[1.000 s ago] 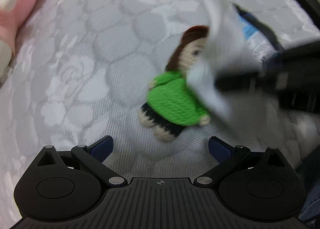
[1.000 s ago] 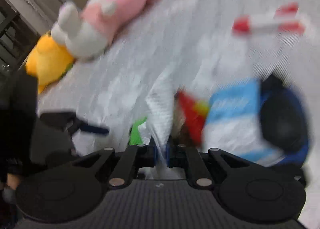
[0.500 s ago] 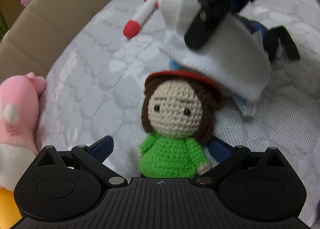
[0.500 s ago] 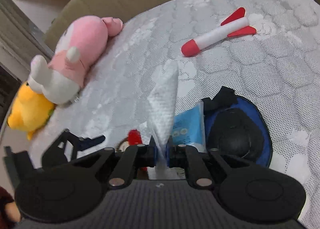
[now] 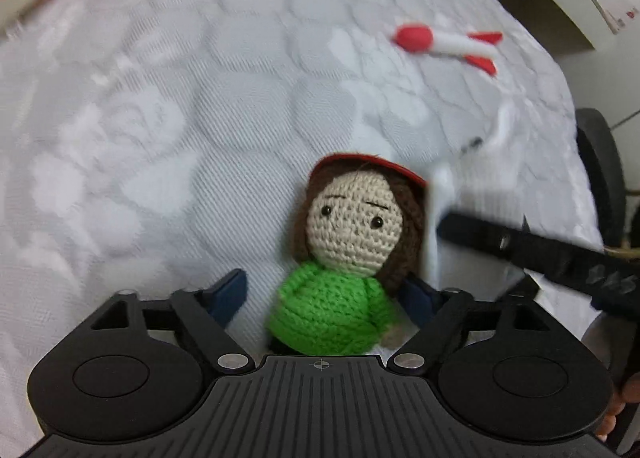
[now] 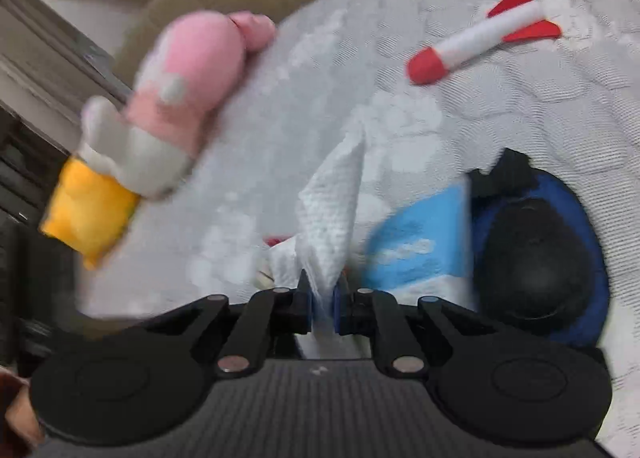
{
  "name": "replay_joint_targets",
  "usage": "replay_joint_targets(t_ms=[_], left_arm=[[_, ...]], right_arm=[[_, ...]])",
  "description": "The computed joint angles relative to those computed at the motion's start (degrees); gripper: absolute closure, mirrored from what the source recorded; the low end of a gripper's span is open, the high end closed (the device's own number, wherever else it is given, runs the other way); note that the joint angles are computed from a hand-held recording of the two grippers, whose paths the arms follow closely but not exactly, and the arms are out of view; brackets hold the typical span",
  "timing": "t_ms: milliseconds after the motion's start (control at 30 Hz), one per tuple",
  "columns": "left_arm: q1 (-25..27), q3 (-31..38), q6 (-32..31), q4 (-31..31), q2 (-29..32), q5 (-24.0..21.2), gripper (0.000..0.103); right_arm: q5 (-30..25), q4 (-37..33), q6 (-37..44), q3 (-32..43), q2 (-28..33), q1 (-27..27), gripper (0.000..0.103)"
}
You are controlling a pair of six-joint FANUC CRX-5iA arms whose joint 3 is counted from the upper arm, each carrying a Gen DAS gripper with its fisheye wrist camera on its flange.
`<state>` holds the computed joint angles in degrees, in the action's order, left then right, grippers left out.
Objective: Organize soft objects
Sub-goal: 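Lift the white cloth with the right gripper toward the crocheted doll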
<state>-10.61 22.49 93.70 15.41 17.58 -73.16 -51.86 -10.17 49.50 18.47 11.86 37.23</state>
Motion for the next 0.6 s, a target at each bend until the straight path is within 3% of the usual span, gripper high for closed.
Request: replay_joint_targets(t_ms=[133,267,333,467,600], left_arm=[[-2.9,3.1,0.3,-11.4,-1.3,-0.1,0.007],[-5.5,5.5,0.6,-22.0,-2.7,-1.0,0.005],[-5.0,5.8,-0.2,-21.1,-2.4,-1.7,0.004],[-2.2,5.5,-7.1,-8.6,1.2,-5.3,0.004],[-5.8,7.9,-8.8,-16.0,2.5,-5.7,0.004]], right_arm=[[-2.6,-0.3,-0.5,0.8,0.7,-0.4,0.093],[-4.9,5.0,0.9,1.1,1.4,2.2,0.094],[-5.1,6.8,1.6,0.8,1.3,3.1,0.094],[-2.7,4.0,-0.4,-0.4,0.1,2.0,0.091],[2.6,-7.1,2.1,-0.5,-1.3,-1.1,0.091]])
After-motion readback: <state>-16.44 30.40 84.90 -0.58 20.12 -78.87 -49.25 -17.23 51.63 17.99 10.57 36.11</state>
